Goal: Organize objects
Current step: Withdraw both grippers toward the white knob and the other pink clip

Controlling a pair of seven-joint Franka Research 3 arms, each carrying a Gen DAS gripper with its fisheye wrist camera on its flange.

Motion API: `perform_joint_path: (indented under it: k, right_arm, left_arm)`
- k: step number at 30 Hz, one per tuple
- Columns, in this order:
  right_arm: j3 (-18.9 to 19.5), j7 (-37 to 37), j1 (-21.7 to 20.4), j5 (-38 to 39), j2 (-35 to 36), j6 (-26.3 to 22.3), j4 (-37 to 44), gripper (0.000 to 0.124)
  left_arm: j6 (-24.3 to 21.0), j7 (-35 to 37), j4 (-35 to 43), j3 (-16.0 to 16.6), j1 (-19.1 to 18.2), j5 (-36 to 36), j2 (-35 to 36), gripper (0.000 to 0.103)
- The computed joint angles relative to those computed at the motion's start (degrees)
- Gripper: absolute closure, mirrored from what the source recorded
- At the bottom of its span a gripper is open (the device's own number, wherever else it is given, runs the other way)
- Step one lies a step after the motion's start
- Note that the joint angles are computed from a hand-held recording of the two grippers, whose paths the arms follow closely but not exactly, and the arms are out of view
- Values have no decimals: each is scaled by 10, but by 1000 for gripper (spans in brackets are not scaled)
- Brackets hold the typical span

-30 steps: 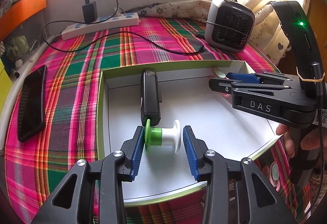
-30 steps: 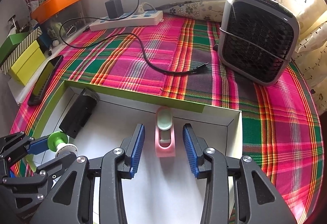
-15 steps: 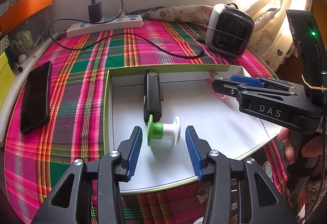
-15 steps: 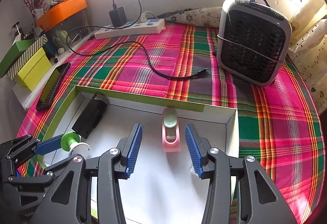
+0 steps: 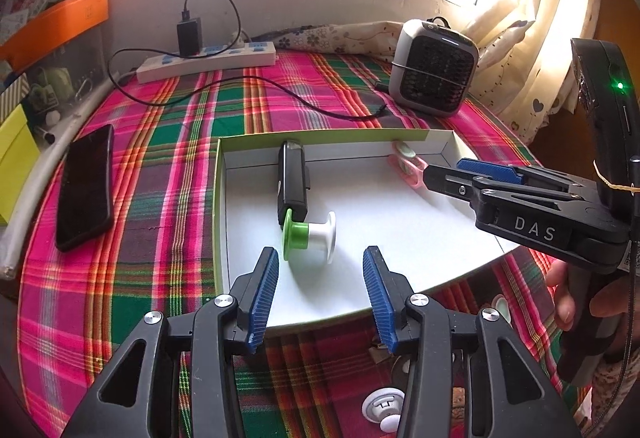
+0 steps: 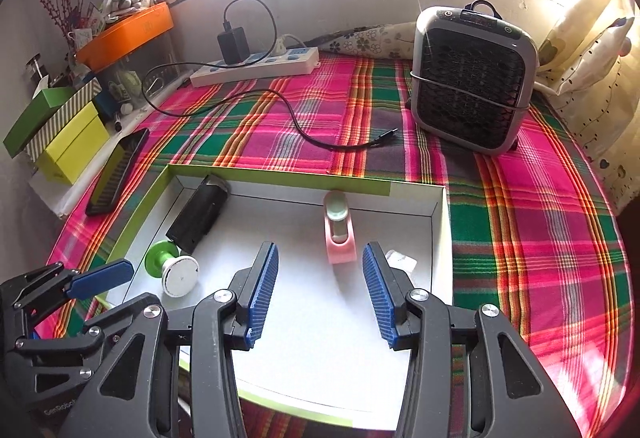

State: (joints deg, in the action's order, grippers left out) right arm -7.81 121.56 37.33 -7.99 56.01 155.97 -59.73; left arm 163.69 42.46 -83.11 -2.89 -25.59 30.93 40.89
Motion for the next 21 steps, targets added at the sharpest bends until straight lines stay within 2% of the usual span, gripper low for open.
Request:
perform_joint_path:
  k: [13,21]
  right_arm:
    - [-66,92,65,-37,-106,99,-193,79]
    - [-105,141,107,-61,-143,132,-269,79]
  left_arm:
    - [44,-87,-92,42,-36,68,-63,61]
    - [70,-120,-135,38,-32,98,-85,61]
